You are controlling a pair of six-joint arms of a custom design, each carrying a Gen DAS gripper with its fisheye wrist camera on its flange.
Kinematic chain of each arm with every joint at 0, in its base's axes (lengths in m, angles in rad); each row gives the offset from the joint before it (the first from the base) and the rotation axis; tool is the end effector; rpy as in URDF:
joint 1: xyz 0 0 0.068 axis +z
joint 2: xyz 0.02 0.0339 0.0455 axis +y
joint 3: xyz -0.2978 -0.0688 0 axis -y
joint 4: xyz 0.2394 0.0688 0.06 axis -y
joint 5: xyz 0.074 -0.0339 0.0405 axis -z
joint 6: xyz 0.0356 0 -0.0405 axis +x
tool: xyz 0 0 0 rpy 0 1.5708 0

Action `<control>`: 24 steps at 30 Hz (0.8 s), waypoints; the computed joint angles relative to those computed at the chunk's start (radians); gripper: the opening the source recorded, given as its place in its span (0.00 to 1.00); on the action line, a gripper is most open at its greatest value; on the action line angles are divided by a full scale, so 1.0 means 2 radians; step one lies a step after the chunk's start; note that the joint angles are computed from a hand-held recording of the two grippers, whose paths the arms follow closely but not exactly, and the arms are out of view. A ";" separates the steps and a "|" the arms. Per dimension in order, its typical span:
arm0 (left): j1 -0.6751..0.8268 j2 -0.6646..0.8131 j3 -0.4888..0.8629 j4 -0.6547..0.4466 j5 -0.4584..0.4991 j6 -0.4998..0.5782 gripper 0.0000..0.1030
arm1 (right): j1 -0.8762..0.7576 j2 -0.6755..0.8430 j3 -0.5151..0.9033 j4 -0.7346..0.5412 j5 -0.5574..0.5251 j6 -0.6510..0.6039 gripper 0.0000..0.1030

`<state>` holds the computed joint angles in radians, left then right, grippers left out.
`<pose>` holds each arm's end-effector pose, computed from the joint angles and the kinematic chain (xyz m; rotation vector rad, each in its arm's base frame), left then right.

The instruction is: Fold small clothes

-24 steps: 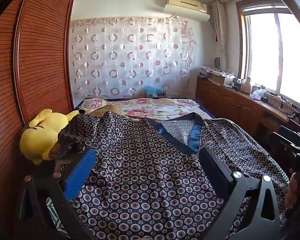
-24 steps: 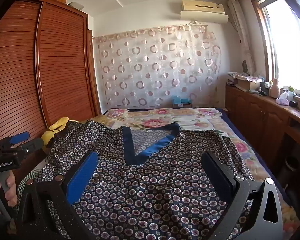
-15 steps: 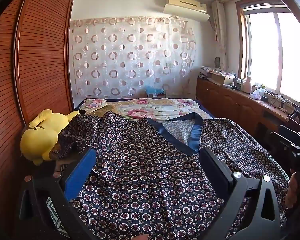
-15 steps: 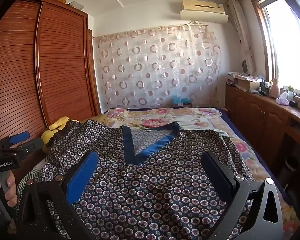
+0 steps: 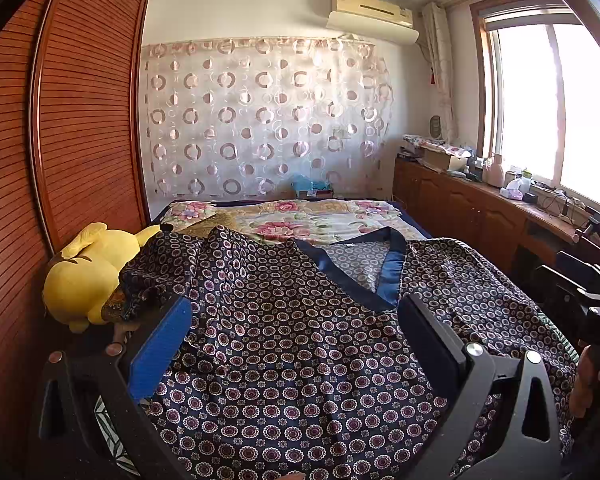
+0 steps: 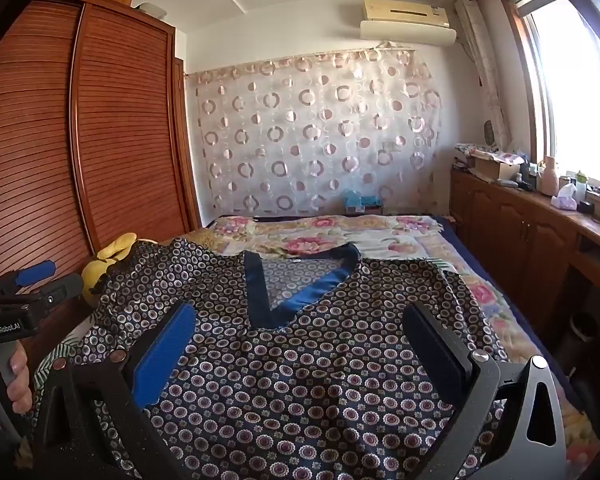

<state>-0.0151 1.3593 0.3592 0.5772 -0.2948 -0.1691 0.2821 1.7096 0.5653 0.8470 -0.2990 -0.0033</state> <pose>0.2360 0.0068 0.1913 -0.3400 1.9490 0.1741 0.3027 0.0986 0.1837 -0.4720 1.8210 0.4710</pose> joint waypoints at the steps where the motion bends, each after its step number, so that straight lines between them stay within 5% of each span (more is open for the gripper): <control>1: -0.001 -0.002 0.001 -0.003 0.000 0.000 1.00 | 0.000 0.000 0.000 0.000 0.000 0.000 1.00; 24: -0.002 -0.026 0.010 -0.034 -0.005 0.003 1.00 | 0.003 0.001 0.000 0.000 0.003 0.001 1.00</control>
<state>-0.0197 1.3077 0.3790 0.5096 -0.3043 -0.1623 0.2871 1.7109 0.5657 0.8479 -0.2938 -0.0012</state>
